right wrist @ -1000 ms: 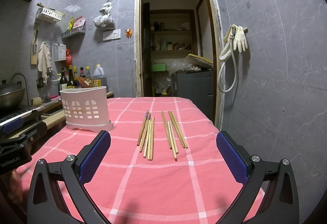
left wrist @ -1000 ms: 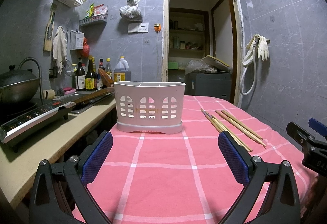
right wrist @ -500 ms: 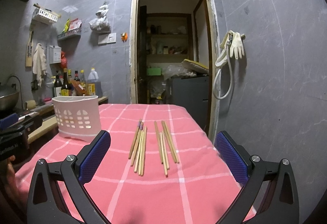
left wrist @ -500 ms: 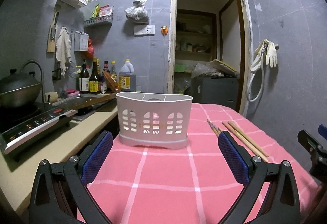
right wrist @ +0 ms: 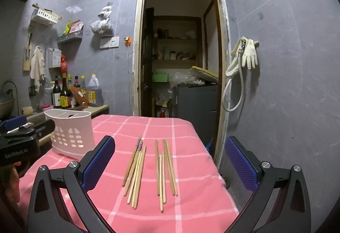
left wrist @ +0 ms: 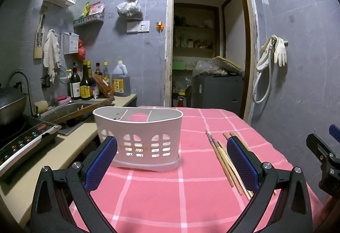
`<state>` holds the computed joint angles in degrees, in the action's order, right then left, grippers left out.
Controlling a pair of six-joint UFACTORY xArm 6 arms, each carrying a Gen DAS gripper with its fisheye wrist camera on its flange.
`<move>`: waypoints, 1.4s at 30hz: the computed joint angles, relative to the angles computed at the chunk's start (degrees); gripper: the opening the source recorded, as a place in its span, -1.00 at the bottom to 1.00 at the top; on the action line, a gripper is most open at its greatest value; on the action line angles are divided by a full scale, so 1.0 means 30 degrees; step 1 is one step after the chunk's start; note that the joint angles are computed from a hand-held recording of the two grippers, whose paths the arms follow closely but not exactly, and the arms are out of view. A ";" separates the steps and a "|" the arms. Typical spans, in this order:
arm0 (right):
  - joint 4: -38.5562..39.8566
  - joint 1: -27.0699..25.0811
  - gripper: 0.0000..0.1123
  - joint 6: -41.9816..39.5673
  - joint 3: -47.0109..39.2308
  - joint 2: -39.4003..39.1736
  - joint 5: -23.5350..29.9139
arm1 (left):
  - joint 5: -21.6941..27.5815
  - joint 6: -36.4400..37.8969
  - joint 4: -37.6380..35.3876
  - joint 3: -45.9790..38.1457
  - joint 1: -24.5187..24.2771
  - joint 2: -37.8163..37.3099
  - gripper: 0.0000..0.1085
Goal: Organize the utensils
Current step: 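Move the right tool down to the chopsticks and close on one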
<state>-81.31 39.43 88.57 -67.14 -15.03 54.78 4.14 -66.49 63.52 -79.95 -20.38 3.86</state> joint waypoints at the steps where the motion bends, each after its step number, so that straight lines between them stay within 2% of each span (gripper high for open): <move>1: 0.0149 -0.0434 0.83 -0.0272 -0.0123 0.0038 -0.0569 | 0.0120 0.0434 -0.0435 -0.0259 -0.0088 0.0231 0.86; 10: 0.2373 -0.3475 0.83 -0.2165 -0.1066 0.0650 -0.3999 | 0.1012 0.2729 -0.2221 -0.2865 -0.0683 0.2344 0.86; 18: 0.4522 -0.5190 0.83 -0.4327 -0.1488 0.1450 -0.6004 | 0.1655 0.7247 -0.6488 -0.4453 -0.1447 0.4064 0.86; 21: 0.5440 -0.5699 0.83 -0.5395 -0.1626 0.1810 -0.6405 | 0.2047 0.9946 -0.9068 -0.5019 -0.1791 0.4740 0.86; 25: 0.7636 -0.6564 0.83 -0.7055 -0.1808 0.2351 -0.7172 | 0.3153 1.5396 -1.4437 -0.6403 -0.2347 0.6017 0.86; 30: 1.0787 -0.7433 0.58 -0.9660 -0.2141 0.3123 -0.7832 | 0.4680 1.8524 -1.7130 -0.8611 -0.2694 0.7723 0.85; 35: 1.4573 -0.7975 0.25 -1.3251 -0.2777 0.4202 -0.8227 | 0.6024 2.0808 -1.8945 -1.0948 -0.2952 0.9483 0.69; 38: 1.6683 -0.8125 0.05 -1.5267 -0.3434 0.4991 -0.8078 | 0.7372 2.2189 -2.0128 -1.2876 -0.3019 1.0840 0.40; 40: 1.8350 -0.8257 -0.08 -1.6754 -0.3911 0.5547 -0.7892 | 0.8970 2.2915 -2.0996 -1.4964 -0.2978 1.2164 0.16; 42: 1.9661 -0.8359 -0.17 -1.7953 -0.4396 0.6049 -0.7575 | 1.0856 2.3263 -2.1642 -1.7524 -0.2865 1.3685 0.03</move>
<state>-22.33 14.36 34.71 -80.33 3.12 32.05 36.71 3.30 -1.40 -132.52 -28.98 44.91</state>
